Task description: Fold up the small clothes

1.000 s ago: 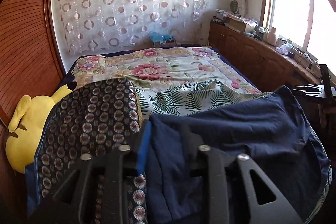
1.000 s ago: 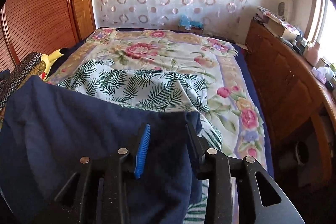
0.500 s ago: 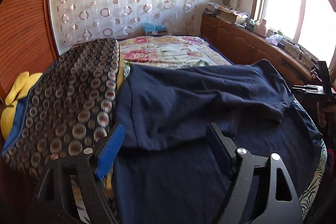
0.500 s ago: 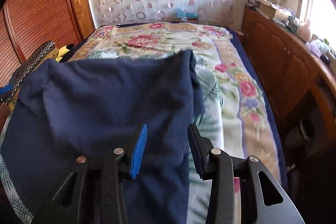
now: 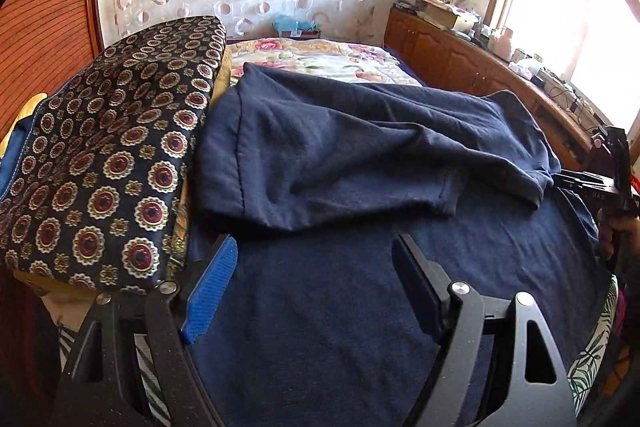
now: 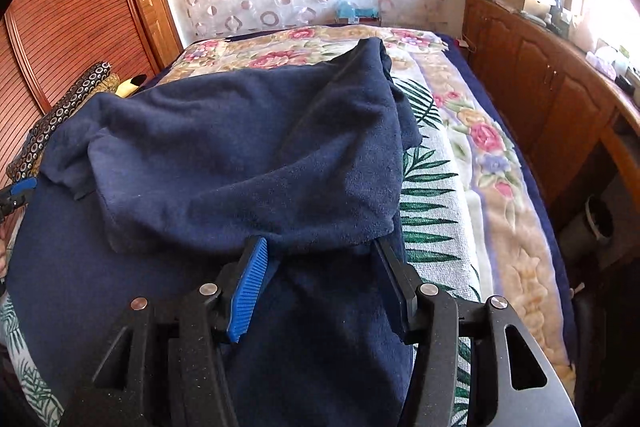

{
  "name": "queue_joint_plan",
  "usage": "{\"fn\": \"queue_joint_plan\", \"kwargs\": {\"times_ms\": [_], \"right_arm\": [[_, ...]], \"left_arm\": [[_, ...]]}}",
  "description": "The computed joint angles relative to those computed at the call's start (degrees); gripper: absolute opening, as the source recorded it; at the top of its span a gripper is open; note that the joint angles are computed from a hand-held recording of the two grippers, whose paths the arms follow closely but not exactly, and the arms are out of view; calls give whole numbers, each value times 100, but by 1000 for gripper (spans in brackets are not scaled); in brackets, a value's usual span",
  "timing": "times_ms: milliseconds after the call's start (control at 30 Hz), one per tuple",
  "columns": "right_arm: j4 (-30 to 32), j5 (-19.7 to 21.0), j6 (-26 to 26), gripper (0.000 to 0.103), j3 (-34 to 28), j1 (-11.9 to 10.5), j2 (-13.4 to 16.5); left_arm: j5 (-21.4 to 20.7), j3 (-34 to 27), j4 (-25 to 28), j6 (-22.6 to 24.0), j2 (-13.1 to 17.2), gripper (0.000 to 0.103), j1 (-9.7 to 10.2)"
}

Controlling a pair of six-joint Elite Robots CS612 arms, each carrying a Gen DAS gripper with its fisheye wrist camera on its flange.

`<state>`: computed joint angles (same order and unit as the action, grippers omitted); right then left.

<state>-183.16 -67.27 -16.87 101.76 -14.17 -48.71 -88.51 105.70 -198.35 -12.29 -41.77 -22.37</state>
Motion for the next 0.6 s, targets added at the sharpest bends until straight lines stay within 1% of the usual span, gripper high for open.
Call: {"fn": "queue_joint_plan", "kwargs": {"times_ms": [200, 433, 533, 600], "right_arm": [[-65, -57, -22, 56, 23, 18, 11], [-141, -162, -47, 57, 35, 68, 36], [-135, -151, -55, 57, 31, 63, 37], [-137, -150, -61, 57, 30, 62, 38]], "left_arm": [[118, -212, 300, -154, 82, 80, -56], [376, -421, 216, -719, 241, 80, -71], [464, -465, 258, -812, 263, 71, -67], [527, -488, 265, -902, 273, 51, -51]]}}
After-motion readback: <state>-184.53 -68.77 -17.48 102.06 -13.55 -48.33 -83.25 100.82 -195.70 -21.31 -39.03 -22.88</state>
